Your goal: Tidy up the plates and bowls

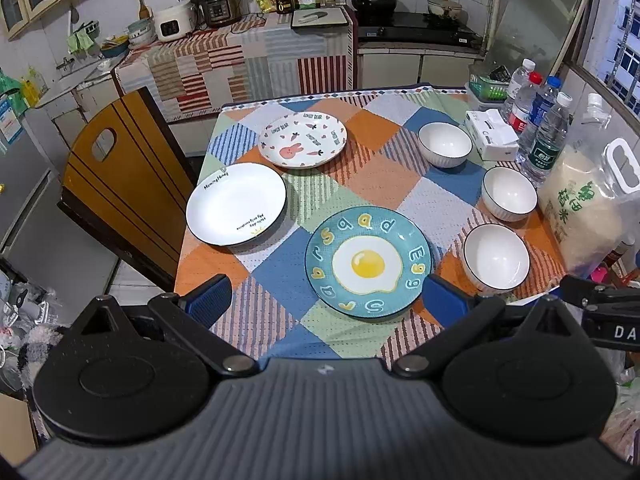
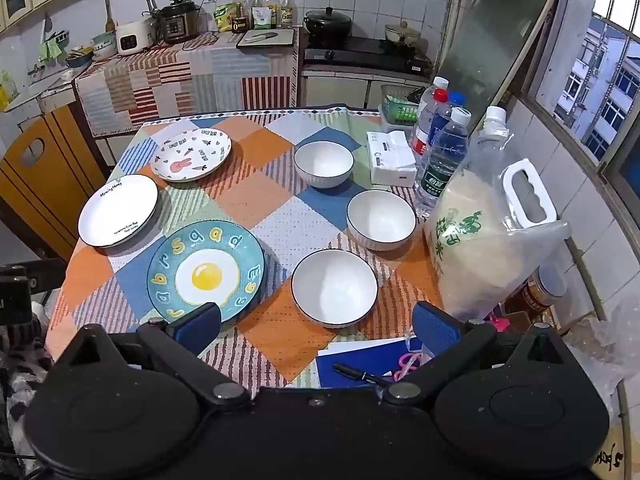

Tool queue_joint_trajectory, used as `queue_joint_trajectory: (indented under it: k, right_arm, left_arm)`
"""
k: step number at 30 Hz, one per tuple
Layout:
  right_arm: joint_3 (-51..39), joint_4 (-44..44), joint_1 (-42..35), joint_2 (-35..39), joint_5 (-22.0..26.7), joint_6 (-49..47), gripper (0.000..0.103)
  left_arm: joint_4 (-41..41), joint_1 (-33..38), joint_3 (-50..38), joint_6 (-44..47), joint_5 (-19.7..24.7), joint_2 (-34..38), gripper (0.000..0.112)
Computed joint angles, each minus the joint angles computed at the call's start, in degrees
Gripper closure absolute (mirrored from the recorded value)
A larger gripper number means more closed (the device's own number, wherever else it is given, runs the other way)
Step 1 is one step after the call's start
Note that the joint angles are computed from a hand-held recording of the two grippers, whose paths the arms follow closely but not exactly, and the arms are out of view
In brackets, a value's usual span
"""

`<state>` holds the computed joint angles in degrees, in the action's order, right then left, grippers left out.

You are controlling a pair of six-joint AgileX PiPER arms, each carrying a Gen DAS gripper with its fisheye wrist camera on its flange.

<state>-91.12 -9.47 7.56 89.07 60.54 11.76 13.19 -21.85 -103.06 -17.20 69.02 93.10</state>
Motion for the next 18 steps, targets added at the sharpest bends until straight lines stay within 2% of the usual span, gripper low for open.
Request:
queue_joint_trajectory:
  k: [18]
  right_arm:
    - [0.94, 0.01, -0.31, -0.5, -0.56, 0.07, 0.0]
  left_arm:
    - [0.82, -0.81, 1.7, -1.76, 0.04, -1.3, 0.009]
